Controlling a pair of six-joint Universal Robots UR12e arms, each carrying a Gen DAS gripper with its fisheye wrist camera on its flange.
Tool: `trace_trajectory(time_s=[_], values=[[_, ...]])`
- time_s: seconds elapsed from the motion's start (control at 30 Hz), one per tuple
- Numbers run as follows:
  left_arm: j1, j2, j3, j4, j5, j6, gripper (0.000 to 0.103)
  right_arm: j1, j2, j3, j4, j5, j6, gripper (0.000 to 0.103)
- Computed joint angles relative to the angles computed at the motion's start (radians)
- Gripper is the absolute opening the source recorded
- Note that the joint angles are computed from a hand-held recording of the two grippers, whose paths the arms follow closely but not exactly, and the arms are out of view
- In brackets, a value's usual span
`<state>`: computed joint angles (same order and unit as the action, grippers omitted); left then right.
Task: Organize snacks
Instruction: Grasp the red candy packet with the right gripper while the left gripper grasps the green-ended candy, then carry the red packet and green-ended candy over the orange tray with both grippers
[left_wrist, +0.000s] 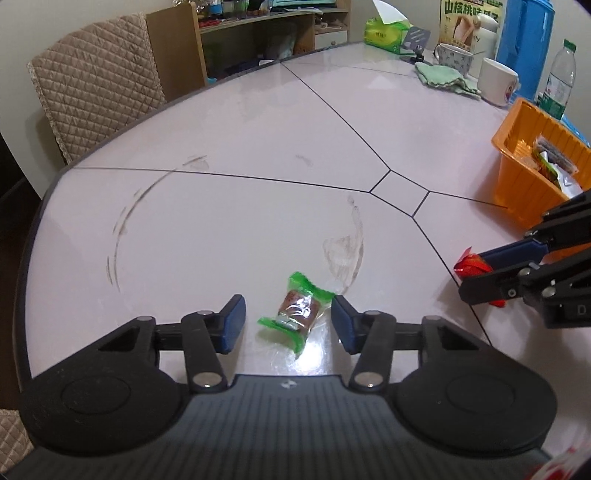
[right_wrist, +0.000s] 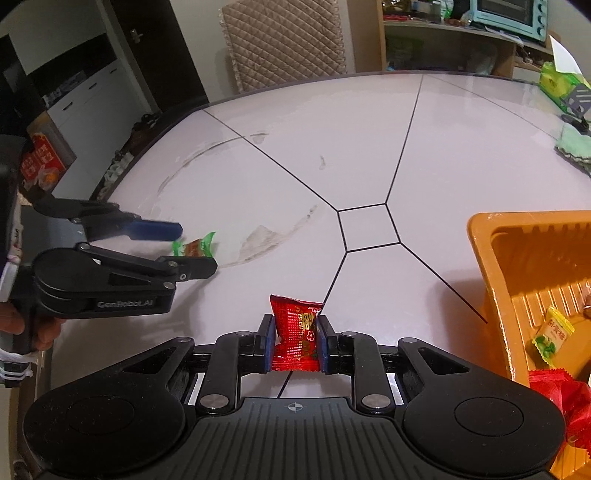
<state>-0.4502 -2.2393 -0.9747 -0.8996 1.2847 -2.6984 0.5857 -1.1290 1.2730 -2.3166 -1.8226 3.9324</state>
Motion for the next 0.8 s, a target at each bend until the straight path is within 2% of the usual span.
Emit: trace_trajectory(time_s=[0.03,0.23,0.8], values=[[0.001,-0.001,0.004,-0.007,-0.005,-0.004,0.043,0.0,0.0,-0.001,0.002,0.0,0.004,0.023],[0.001,-0.003,0.014,-0.026,-0.014,-0.017,0.02,0.0,0.003,-0.008,0.011,-0.001,0.014,0.023],[-0.001,0.034,-0.025,-0.029,0.015,-0.117,0.019,0.009,-0.005,-0.004,-0.011,-0.016,0.005,0.023]])
